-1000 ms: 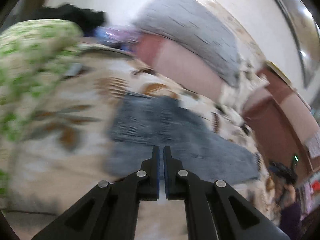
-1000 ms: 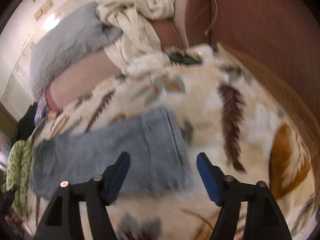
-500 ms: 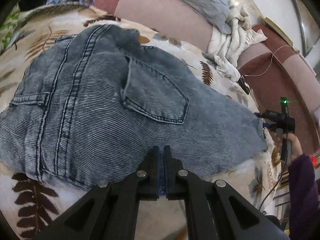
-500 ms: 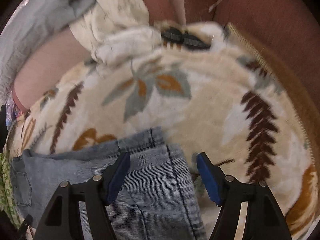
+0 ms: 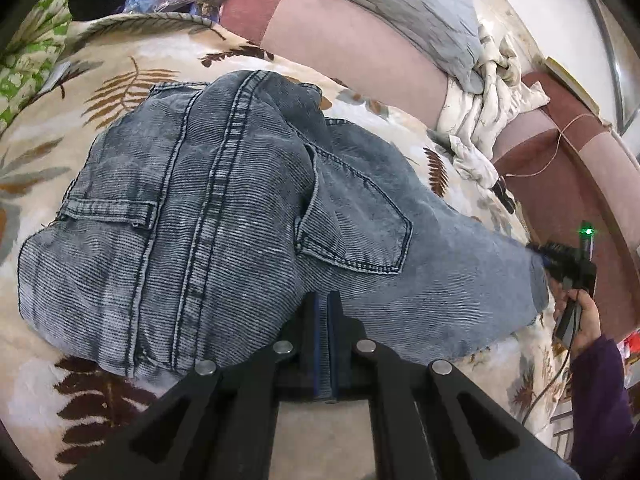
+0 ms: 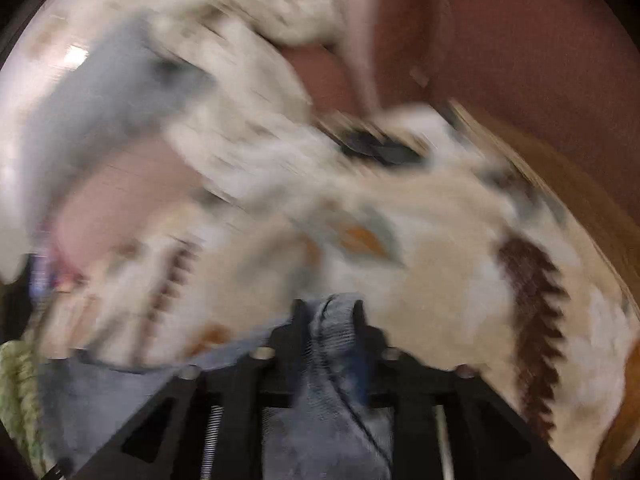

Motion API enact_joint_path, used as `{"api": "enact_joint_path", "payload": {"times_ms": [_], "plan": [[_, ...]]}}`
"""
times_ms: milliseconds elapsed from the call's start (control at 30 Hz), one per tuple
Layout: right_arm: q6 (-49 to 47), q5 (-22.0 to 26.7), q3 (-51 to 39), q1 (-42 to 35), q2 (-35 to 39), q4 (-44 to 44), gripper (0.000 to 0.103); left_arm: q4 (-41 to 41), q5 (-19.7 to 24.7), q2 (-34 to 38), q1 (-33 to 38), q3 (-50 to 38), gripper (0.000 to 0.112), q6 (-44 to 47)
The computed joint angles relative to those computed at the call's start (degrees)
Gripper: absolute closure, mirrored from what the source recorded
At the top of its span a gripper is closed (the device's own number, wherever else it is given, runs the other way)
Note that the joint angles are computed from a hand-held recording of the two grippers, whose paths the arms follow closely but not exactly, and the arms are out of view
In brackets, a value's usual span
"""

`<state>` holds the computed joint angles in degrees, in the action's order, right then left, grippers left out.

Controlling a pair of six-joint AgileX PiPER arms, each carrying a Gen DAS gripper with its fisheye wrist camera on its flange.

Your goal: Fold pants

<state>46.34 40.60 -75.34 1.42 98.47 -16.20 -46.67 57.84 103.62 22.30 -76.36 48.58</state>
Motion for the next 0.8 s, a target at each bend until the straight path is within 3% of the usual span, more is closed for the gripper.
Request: {"api": "enact_joint_path", "payload": {"times_ms": [33, 100, 200, 267, 333, 467, 700, 800], "plan": [[2.3, 1.8, 0.5, 0.1, -0.3, -2.0, 0.07, 0.4, -0.9, -0.4, -0.8, 0.3, 0.109, -0.4], [10.2, 0.6, 5.1, 1.4, -4.4, -9.5, 0.07, 1.0, -2.3, -1.3, -1.8, 1.1, 0.109, -0.8], [16.8, -3.2, 13.7, 4.5, -13.0, -16.4, 0.05, 1.1, -3.1, -1.9, -2.3, 1.6, 0.109, -1.4], [17.0, -6.5, 18.0, 8.1, -17.7, -17.6, 0.045, 1.1, -2.9, -2.2, -2.2, 1.6, 0.109, -1.7], [13.6, -7.8, 19.6, 11.7, -19.1, -14.4, 0.045, 0.9, -3.2, -2.9, -2.2, 2.2, 0.109, -1.3], [7.1, -6.5, 19.6, 19.1, -13.8, -6.7, 0.045, 2.5, -5.1, -4.1, -3.1, 3.4, 0.109, -1.3], [4.3, 2.1, 14.8, 22.2, -8.2, -5.5, 0.045, 3.2, -3.0, -3.4, -1.6, 2.5, 0.109, -2.8], [-5.7, -4.4, 10.7, 21.0, -9.3, 3.8, 0.044, 0.1, -2.6, -4.8, -1.5, 3.6, 0.109, 0.9]]}}
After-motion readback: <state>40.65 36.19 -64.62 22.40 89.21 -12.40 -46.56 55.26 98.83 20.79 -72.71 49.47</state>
